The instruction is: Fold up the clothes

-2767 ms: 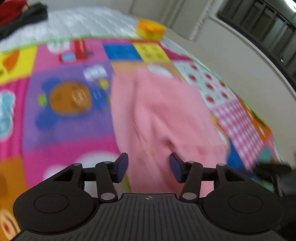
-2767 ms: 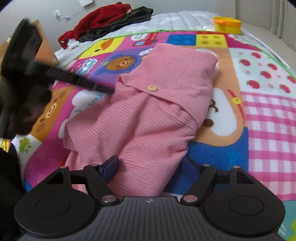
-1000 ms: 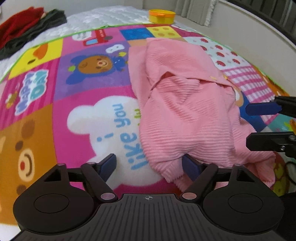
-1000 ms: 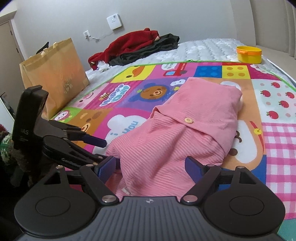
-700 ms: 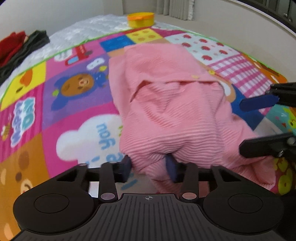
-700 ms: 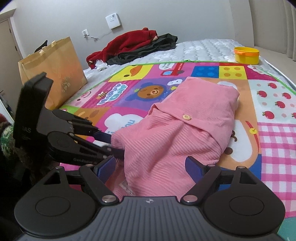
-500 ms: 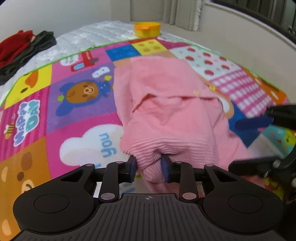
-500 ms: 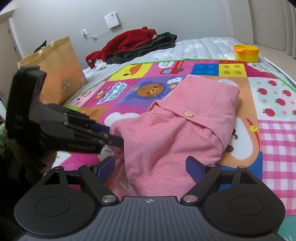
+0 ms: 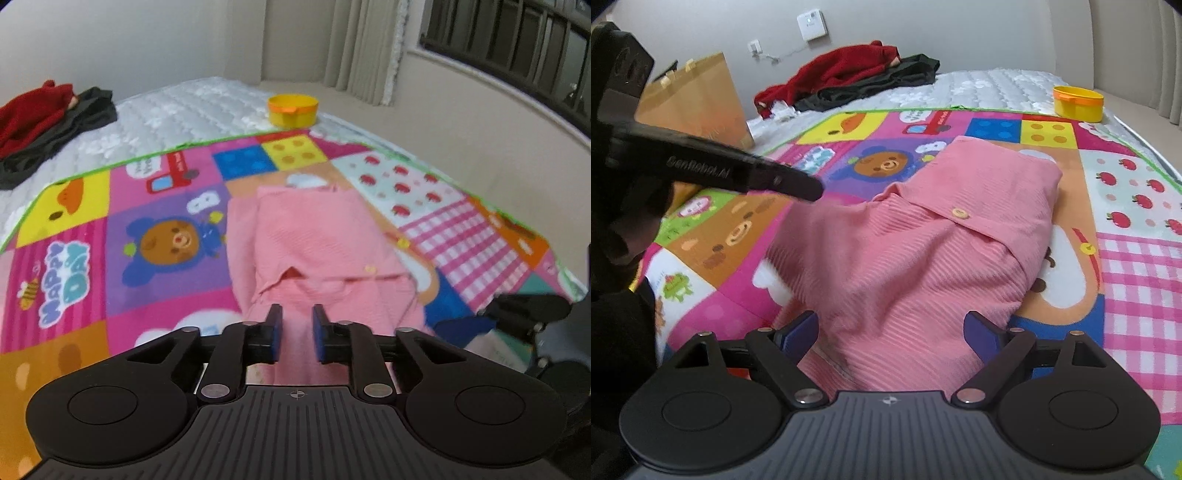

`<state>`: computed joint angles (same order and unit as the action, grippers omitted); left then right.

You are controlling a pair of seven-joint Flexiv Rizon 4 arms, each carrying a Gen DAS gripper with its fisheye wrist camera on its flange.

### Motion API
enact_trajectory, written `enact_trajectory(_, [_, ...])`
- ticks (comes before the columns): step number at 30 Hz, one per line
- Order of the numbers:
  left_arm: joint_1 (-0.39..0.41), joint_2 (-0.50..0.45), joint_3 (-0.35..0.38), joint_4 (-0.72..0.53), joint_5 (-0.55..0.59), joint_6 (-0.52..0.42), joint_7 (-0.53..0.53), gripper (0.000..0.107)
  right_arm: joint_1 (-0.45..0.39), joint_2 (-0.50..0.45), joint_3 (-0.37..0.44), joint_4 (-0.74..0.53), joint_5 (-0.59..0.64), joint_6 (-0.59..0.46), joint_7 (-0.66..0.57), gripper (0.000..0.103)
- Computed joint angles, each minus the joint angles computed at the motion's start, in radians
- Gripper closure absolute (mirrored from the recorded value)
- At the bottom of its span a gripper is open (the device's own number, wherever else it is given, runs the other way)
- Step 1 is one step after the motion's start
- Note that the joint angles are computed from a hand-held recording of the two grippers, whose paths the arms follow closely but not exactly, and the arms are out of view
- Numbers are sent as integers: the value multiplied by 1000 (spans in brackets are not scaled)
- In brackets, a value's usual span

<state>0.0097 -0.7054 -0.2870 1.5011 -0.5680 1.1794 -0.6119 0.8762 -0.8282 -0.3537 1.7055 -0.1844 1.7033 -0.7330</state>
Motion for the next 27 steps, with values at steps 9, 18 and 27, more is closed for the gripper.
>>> enact_trajectory(9, [0,42,50,105,2,-104,-84,36,-182,-2,227,-23,-1,49,-42,16])
enact_trajectory(18, [-34,-9,108,52,93,-84,-158,38,-132,-14,167,-29,-14,8,-68,16])
enact_trajectory(27, [-26,-58,79,-13,118,-125,-141,68,-122,-19,154,-35,-29,-11,-68,16])
